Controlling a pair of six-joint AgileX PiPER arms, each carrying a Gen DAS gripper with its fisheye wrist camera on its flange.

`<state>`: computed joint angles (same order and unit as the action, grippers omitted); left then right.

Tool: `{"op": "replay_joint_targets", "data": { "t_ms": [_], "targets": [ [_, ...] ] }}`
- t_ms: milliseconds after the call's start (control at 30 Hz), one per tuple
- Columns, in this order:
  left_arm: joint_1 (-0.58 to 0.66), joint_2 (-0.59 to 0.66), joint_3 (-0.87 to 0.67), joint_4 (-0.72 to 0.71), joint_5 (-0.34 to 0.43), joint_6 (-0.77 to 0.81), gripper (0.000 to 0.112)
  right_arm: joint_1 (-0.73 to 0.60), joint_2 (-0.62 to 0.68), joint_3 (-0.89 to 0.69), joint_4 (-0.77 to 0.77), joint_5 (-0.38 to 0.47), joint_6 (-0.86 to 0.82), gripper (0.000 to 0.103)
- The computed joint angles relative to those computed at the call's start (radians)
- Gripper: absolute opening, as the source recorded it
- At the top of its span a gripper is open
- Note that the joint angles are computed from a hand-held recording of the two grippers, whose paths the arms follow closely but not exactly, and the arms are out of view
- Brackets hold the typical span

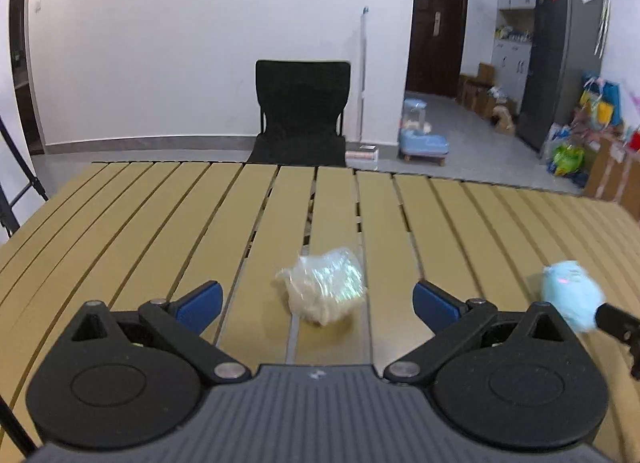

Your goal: Collect trash

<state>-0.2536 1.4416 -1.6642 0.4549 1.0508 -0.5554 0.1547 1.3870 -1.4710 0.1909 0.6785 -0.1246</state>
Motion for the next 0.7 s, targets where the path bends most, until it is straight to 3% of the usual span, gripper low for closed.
{"op": "replay_joint_targets", "data": {
  "t_ms": [333,433,500,700],
  "targets": [
    [0.088,0.266,-0.207,-0.080,0.081,0.047,0.098,0.003,0.318,-0.317,-0.092,0.153,0.114,0.103],
    [0.117,0.298,-0.236,-0.119,0.083,0.064,0.076,0.016,0.348,-0.338,-0.110,0.157,0.133,0.103],
    [0.124,0.318,-0.255,-0.137,0.093,0.082,0.055,0.028,0.352,-0.339,-0.134,0.156,0.146,0.103],
    [0.084,0.301,-0.227,-0.075,0.077,0.056,0.043,0.055,0.362,-0.355,-0.210,0.169,0.205,0.101]
  ]
}}
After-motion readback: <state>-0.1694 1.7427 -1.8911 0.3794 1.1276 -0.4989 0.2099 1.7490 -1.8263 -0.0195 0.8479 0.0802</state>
